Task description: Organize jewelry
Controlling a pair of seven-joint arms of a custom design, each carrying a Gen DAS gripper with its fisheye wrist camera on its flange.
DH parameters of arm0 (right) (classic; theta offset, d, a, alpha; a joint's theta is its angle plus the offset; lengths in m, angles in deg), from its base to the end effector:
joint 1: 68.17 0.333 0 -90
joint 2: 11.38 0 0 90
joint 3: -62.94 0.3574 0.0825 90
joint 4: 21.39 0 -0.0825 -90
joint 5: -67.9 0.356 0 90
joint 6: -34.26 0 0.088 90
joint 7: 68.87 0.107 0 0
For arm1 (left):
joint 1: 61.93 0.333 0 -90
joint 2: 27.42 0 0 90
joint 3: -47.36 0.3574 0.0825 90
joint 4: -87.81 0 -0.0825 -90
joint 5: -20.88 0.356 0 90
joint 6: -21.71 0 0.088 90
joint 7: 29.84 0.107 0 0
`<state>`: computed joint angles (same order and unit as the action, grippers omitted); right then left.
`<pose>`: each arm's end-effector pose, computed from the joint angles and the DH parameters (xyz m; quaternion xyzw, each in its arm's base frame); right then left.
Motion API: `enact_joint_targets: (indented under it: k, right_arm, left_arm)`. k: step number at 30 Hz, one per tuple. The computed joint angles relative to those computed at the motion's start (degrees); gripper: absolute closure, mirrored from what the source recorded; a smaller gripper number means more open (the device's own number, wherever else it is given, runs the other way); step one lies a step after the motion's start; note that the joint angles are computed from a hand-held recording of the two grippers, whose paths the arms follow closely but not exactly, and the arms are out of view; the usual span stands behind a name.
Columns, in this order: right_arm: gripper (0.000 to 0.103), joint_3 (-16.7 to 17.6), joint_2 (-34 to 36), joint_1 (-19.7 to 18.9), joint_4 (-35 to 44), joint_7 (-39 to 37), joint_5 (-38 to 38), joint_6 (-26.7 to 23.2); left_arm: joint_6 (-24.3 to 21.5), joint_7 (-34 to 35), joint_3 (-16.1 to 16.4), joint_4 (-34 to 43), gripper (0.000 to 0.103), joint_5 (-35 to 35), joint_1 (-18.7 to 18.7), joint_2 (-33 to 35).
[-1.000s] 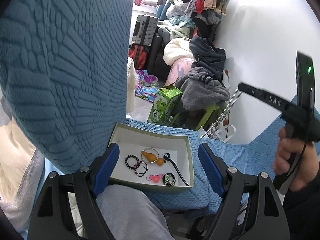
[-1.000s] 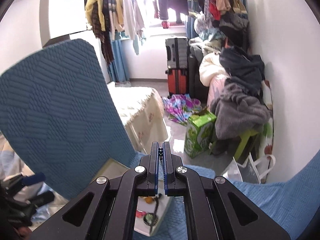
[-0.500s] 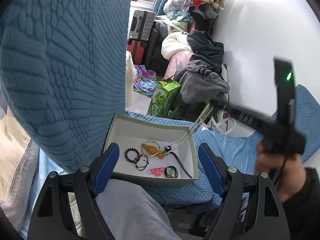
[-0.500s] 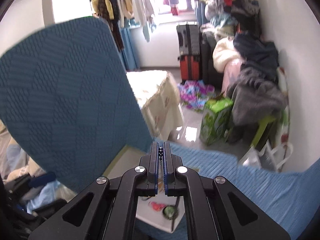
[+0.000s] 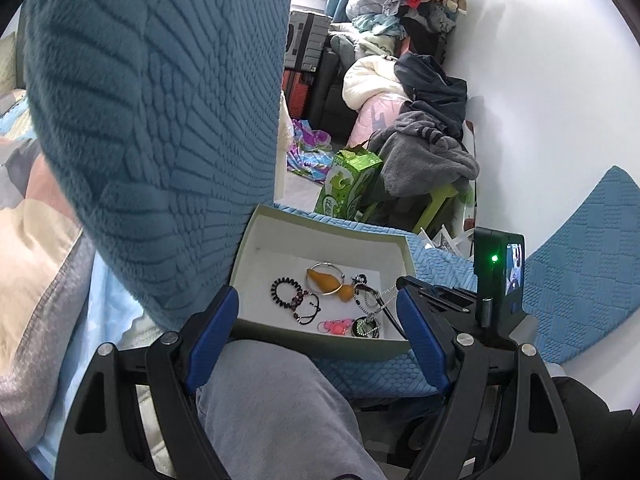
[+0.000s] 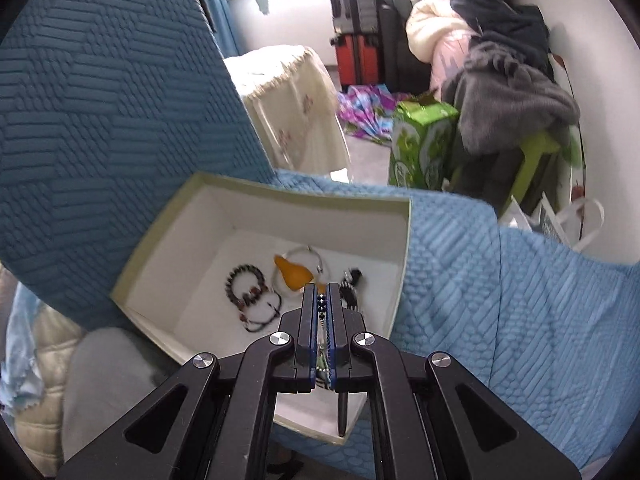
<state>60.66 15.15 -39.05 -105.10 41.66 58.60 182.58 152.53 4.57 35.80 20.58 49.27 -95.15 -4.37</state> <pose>0.6479 0.3388 0.5401 -0.7388 0.5862 -0.1838 0.2771 0.5363 -0.4610 0.6922 -0.6655 0.6343 -0.3571 0.1652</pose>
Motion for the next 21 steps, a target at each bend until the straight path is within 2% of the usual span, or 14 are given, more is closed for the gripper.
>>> enact_joint_targets:
  k: [2,5,7,9,11,13,16,19,21]
  right_arm:
    - [0.100,0.91,-0.55,-1.08,-0.60,-0.26,2.09,0.26]
    - [0.088,0.79,-1.66,-1.09,-0.24,0.02,2.61,-0.75]
    - [0.064,0.54,-3.75,-0.81,-1.66,0.51,1.82,0.68]
    - [0.051,0.01,-6.04,-0.12,-2.90,1.55,-0.13,1.95]
    - [0.045,-0.47,-7.69,0.54,-2.86,3.18,-2.58,1.69]
    - [0.023,-1.03,-10.24,1.37,-4.02,5.95,-6.03,2.93]
    - [0.001,-1.00,-13.61,1.60,-5.79,10.67,-11.05,5.07]
    - [0.000,0.00,-16.52,0.98,-7.62,14.59,-14.95,6.17]
    - [0.000,0.11,-18.85,1.04,-9.53,19.38,-20.35,6.64]
  left_arm:
    - [-1.00,-0.19,0.30,0.66,0.022,0.70,-0.41,0.29]
    - [-0.37,-0.71,0.42,0.42,0.022,1.02,-0.37,0.14]
    - [-0.12,-1.25,0.58,0.56,0.022,1.54,-0.56,0.14]
    - [0.43,-1.45,0.59,0.87,0.022,1.98,-0.74,0.19]
    - [-0.27,-1.27,0.69,2.04,0.022,2.33,-1.09,0.63]
    - [-0.73,-1.28,0.97,2.82,0.022,3.21,-1.66,0.71]
    - [-0.16,-1.64,1.26,3.20,0.019,4.53,-2.28,0.64]
    - [-1.31,-1.06,1.53,4.91,0.018,5.74,-3.19,1.38]
    - [-1.15,-1.17,1.76,5.07,0.018,6.57,-3.70,1.35]
